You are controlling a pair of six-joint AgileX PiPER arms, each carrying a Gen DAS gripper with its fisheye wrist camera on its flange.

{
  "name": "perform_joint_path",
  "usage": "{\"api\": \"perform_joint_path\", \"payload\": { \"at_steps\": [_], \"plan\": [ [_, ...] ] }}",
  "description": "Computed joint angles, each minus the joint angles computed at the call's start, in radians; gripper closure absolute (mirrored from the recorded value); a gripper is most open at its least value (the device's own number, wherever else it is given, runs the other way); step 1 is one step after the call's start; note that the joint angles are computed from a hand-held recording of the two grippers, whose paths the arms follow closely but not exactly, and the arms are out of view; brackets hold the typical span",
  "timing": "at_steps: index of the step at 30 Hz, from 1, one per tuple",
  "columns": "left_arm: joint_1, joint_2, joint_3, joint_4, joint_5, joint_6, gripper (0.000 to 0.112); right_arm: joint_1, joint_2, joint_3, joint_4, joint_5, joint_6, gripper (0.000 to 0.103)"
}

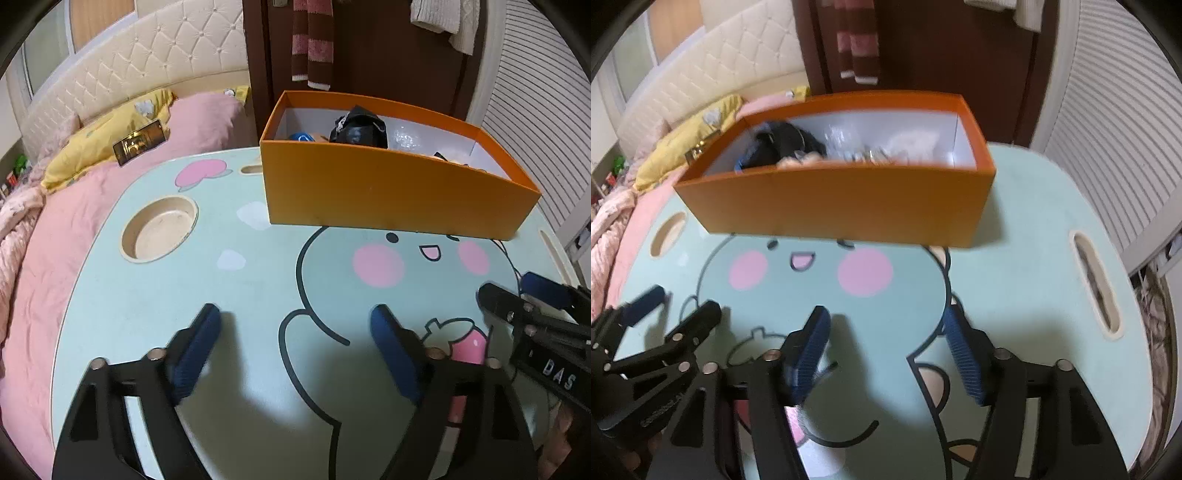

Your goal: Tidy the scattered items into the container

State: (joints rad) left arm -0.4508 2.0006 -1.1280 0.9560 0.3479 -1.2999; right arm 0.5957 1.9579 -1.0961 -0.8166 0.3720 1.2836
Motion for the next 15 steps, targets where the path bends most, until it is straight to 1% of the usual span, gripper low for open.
{"api": "perform_joint_path", "payload": {
  "at_steps": [2, 3, 5, 7, 10, 15],
  "plan": [
    [-0.002, -0.001, -0.001, 0.008, 0.004, -0.023, 0.025, 0.012, 0.019, -0.011, -0.019, 0.038, 0.025, 0.004],
    [-0.001, -0.002, -0.003, 0.001, 0.007, -0.018, 0.025, 0.011, 0.022, -0.004, -0.041, 0.029, 0.055, 0.000],
    [-0.001, 0.001, -0.016, -0.031, 0.030, -0.005, 0.016, 0.019, 0.020, 0.019, -0.137, 0.025, 0.164, 0.000],
    [0.000, 0.011, -0.040, -0.085, 0.071, 0.009, 0.010, 0.023, 0.016, 0.035, -0.171, 0.021, 0.206, 0.000],
    [-0.010, 0.019, -0.042, -0.067, 0.081, -0.029, 0.010, 0.029, 0.016, 0.043, -0.198, 0.017, 0.230, 0.000],
    [-0.021, 0.010, -0.033, -0.069, 0.088, -0.036, 0.010, 0.028, 0.010, 0.057, -0.220, 0.010, 0.252, 0.000]
  ]
}}
